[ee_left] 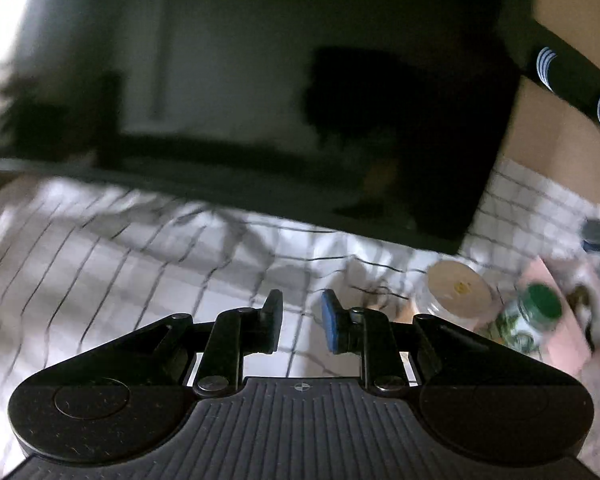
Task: Organize soft objects
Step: 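Grasp the beige bead keychain with the left tool while the right tool returns to the table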
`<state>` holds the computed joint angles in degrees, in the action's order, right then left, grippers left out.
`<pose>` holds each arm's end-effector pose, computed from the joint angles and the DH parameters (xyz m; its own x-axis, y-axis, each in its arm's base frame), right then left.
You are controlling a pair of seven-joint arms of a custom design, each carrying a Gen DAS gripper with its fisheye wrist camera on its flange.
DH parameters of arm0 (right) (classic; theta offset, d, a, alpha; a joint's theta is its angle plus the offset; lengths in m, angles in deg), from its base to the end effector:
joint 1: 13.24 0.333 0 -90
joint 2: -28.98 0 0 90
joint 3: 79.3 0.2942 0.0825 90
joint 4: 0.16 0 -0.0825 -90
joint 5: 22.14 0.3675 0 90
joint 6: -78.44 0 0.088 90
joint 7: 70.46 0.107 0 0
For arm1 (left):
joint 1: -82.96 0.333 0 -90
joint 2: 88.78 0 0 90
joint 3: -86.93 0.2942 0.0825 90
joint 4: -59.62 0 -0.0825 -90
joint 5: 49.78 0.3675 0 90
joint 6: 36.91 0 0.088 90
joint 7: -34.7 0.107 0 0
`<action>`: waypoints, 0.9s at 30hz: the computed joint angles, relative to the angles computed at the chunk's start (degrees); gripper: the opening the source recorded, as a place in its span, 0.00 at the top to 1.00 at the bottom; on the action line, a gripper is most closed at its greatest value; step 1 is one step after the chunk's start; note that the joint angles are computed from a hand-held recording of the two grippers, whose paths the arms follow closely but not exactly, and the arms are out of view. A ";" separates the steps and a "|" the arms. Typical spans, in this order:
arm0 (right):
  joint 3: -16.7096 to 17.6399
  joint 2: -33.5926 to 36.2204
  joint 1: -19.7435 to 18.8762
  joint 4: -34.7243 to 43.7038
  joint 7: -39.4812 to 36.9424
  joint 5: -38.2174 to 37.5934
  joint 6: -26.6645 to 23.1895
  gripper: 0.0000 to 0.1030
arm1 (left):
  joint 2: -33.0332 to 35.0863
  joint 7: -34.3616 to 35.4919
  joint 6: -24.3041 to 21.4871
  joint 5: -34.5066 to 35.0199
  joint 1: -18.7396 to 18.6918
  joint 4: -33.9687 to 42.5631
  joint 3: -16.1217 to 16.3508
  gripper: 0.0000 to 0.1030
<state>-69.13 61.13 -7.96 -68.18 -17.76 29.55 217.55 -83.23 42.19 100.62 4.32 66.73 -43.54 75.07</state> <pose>0.7194 0.1617 0.5325 0.5185 -0.7070 -0.4809 -0.6777 0.0031 -0.7354 0.5469 -0.2800 0.5308 0.3376 -0.9353 0.1062 -0.5595 -0.2901 -0.7764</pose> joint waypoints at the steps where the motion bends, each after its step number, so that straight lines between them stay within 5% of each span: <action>1: 0.43 -1.12 0.59 -1.82 -2.66 -0.19 1.36 0.71 | 0.57 2.79 2.67 -0.96 0.55 -0.05 0.11 0.77; 5: 1.52 -4.49 1.92 -8.11 -15.69 -0.29 4.71 0.71 | 6.40 21.83 11.03 -7.82 2.60 3.28 0.01 0.77; 11: -1.18 -4.00 2.21 -9.09 -20.46 -4.26 -2.55 0.65 | 19.01 47.72 8.98 -19.19 2.86 16.29 -0.83 0.76; 17: -3.31 0.14 3.13 -6.45 -21.29 -10.55 -5.67 0.65 | 27.98 57.20 3.74 -27.02 2.91 27.48 0.32 0.76; 21: -3.31 6.19 2.16 1.71 -15.84 -12.41 -12.12 0.65 | 30.42 61.51 2.51 -30.76 3.37 30.22 0.02 0.75; 27: -2.91 7.03 3.13 0.41 -18.92 -14.64 -6.62 0.65 | 32.10 62.43 3.12 -33.53 3.19 32.17 0.43 0.77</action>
